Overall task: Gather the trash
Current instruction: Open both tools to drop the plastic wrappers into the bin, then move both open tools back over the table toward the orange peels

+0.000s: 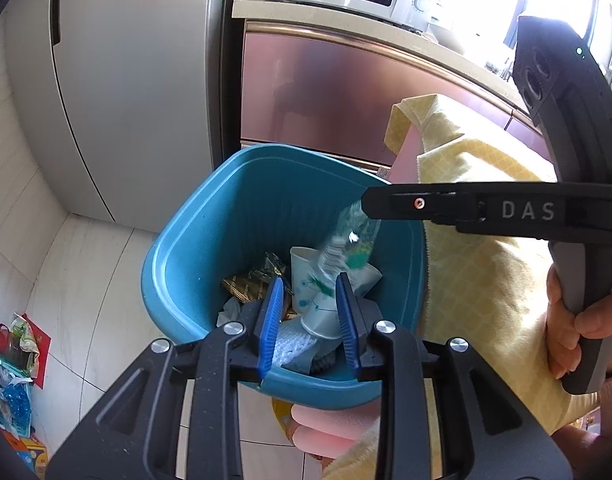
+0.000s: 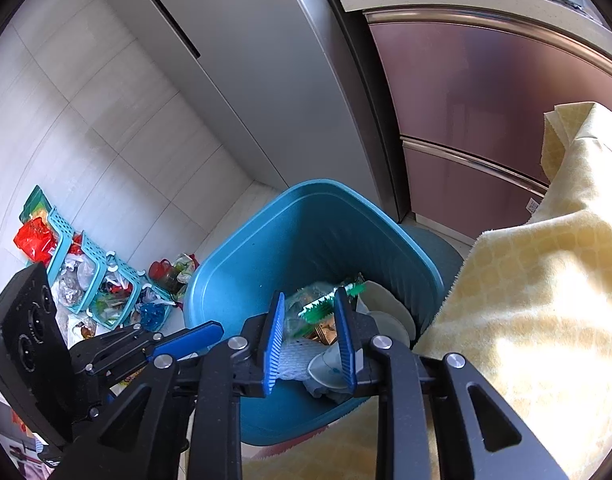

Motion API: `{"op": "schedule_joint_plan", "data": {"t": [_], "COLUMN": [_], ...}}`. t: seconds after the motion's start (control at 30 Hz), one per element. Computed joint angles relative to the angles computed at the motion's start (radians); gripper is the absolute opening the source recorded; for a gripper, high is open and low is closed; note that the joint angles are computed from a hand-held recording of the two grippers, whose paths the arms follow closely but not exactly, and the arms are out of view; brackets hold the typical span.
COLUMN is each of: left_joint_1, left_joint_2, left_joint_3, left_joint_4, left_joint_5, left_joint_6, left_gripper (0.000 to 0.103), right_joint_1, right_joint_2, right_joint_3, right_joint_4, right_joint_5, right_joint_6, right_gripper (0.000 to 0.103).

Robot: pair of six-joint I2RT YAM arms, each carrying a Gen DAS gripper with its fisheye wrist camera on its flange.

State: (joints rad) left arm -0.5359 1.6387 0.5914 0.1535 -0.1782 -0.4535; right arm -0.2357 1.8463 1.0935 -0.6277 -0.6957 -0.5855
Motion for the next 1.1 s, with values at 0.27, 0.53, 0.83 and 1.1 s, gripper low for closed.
{"op": "schedule_joint_plan", "data": {"t": [0.27, 0.53, 0.83, 1.1], "left_joint_1": [-0.02, -0.038, -0.12, -0.267], "left_joint_2": [-0.06, -0.121, -0.213, -0.176], "left_joint_3": [-0.027, -0.053, -0.057, 0.022], "left_joint_4": [-0.01, -0.02, -0.051, -0.049], "left_joint_5": [-0.018, -0.032, -0.074, -0.085], "left_joint_6": [-0.023, -0.032, -0.042, -0.053], "left_gripper": [0.029, 0.031, 0.036, 0.039], "right_joint_1": [-0.018, -0.066, -0.242, -0.533], "right_joint_2": [0.0, -0.021, -0.083, -0.071], "right_joint_3": [0.001, -0.015, -0.031, 0.055], "right_joint_4": [-0.03, -0.07, -0.21, -0.422], "right_joint_5": [-0.02, -0.042, -0.105, -0.195], "right_joint_6": [-0.044, -0.11, -0.326, -0.586], "right_gripper": [0.026, 0.027, 0.033, 0.033]}}
